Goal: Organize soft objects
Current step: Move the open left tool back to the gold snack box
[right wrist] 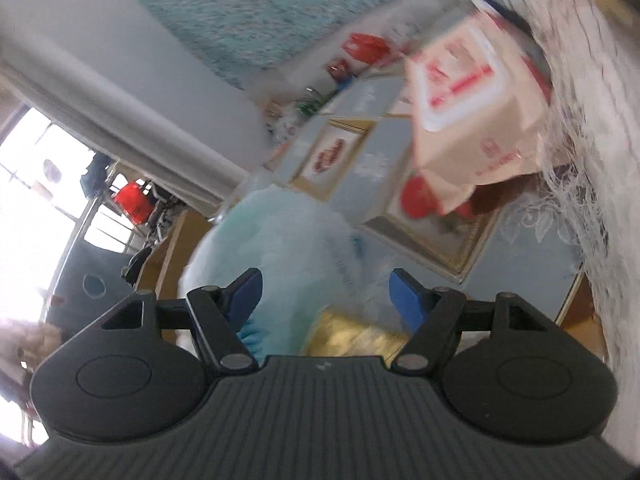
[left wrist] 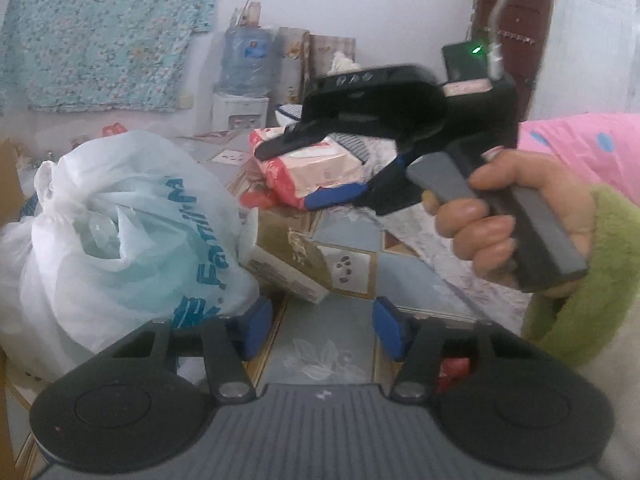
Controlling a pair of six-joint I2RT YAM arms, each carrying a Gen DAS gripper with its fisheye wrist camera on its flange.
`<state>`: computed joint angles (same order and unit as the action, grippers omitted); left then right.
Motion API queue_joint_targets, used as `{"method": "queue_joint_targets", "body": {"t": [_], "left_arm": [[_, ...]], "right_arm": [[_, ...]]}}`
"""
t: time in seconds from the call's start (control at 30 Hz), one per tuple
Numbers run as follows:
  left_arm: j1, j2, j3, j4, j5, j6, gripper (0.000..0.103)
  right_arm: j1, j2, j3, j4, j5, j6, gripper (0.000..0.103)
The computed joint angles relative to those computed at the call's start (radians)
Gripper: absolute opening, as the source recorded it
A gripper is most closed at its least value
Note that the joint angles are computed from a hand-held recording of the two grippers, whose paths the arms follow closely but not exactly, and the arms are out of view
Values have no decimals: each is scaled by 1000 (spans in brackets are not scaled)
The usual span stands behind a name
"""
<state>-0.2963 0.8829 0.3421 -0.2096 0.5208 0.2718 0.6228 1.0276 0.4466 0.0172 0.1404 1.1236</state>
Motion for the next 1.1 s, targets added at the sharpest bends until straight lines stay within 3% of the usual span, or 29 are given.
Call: {"method": "queue_joint_targets", "body": {"t": [0.17, 0.27, 0.43, 0.6, 0.67, 0.77, 0.87, 0.97, 1.1], "left_arm": [[-24, 5, 9, -7, -30, -2, 55], [-9, 12, 23, -41, -13, 10, 55], [38, 15, 41, -113, 44, 77, 55], [134, -34, 54, -279, 131, 211, 57], [148, -91, 40, -314, 135, 230, 58], [124, -158, 17, -267, 89, 190, 68], [42, -152, 3, -196, -20, 133, 71], [-77, -25, 7, -64, -183, 70, 71], [-125, 61, 21, -29, -256, 40, 71]], "right_arm": [[-108, 182, -90, 267, -188, 52, 70], [-57, 156, -126, 278, -192, 103, 70], [134, -31, -178, 183, -94, 208, 71], [405, -131, -206, 164, 74, 354, 71], [502, -140, -180, 106, 195, 372, 71], [561, -143, -117, -40, 349, 367, 71], [550, -104, -98, -60, 396, 364, 68], [476, -44, -117, 7, 342, 330, 61], [459, 49, -136, 107, 329, 313, 56]]}}
